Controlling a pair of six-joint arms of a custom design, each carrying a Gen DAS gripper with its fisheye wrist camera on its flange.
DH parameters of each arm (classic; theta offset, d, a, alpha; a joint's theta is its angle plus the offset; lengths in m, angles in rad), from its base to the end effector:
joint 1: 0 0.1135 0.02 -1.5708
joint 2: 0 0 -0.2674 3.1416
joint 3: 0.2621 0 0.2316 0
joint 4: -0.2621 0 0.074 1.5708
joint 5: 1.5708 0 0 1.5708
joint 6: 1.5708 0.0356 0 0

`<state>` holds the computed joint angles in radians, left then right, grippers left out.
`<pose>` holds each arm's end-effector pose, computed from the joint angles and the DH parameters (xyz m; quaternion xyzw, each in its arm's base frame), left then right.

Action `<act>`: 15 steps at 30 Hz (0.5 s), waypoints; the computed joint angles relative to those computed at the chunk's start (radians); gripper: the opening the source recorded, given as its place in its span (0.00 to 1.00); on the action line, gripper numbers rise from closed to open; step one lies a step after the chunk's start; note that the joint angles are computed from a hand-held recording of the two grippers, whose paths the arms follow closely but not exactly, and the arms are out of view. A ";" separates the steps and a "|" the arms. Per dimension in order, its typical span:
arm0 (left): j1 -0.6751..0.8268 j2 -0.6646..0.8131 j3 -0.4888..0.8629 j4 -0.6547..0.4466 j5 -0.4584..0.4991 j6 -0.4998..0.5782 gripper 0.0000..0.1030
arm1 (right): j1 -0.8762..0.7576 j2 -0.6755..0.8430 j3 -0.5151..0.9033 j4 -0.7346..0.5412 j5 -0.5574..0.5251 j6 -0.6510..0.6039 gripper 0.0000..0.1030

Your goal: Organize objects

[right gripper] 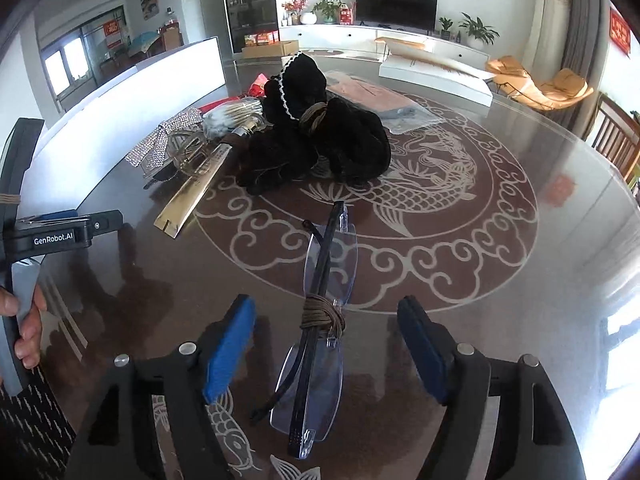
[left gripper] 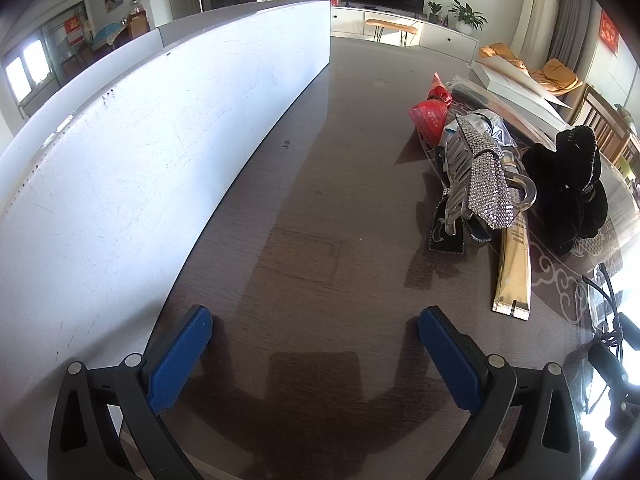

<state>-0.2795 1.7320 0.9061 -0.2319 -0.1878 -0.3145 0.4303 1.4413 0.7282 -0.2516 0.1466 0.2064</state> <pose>0.3019 -0.0797 0.1587 -0.0406 0.9625 0.0128 0.2681 0.2350 0.1021 0.1880 -0.0846 0.9484 0.0268 0.3046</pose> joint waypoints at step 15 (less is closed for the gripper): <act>-0.009 0.017 0.020 -0.001 0.000 0.000 1.00 | -0.027 0.046 -0.007 0.044 0.019 0.006 1.00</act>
<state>-0.2885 1.7488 0.9266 -0.2329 -0.1882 -0.3148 0.4029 1.4878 0.7214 -0.2074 0.1660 0.2121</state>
